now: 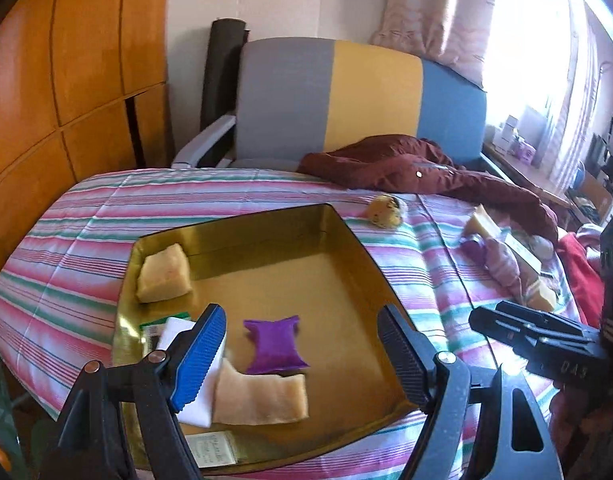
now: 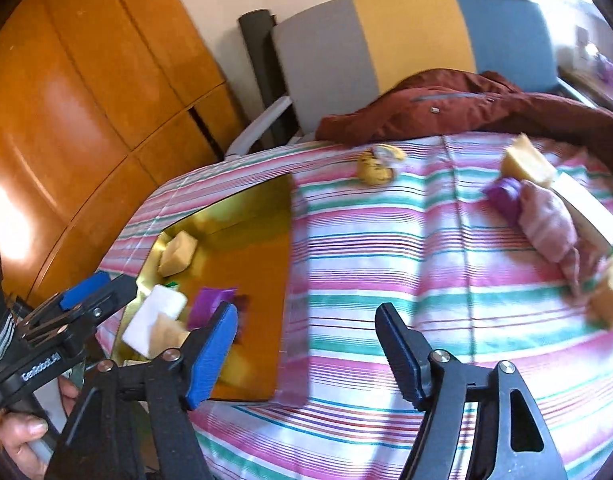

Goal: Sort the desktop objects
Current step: 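Move both tools back from the tray toward the remaining items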

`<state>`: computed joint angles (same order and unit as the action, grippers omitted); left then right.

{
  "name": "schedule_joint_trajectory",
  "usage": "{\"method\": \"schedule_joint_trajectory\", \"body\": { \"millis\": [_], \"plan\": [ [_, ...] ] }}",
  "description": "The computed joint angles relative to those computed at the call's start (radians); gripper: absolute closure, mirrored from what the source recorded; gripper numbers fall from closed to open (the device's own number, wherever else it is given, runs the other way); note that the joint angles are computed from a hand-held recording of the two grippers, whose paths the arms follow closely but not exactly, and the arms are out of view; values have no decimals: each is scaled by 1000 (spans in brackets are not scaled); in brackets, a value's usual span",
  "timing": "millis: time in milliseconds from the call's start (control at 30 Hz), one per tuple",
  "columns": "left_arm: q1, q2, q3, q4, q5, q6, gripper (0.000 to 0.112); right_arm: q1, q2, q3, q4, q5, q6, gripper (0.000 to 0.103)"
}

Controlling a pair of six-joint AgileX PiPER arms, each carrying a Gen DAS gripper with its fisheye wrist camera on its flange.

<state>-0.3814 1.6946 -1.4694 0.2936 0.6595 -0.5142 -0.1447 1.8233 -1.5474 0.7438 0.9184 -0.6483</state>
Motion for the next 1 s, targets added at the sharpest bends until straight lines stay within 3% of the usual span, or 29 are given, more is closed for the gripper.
{"method": "schedule_joint_trajectory", "body": {
  "millis": [367, 633, 1000],
  "plan": [
    [-74, 77, -86, -41, 15, 83, 32, -131, 56, -69, -46, 28, 10, 13],
    [-79, 161, -190, -194, 65, 198, 33, -210, 130, -181, -96, 66, 61, 11],
    [-82, 267, -341, -283, 138, 273, 33, -285, 259, -421, -159, 146, 132, 11]
  ]
}}
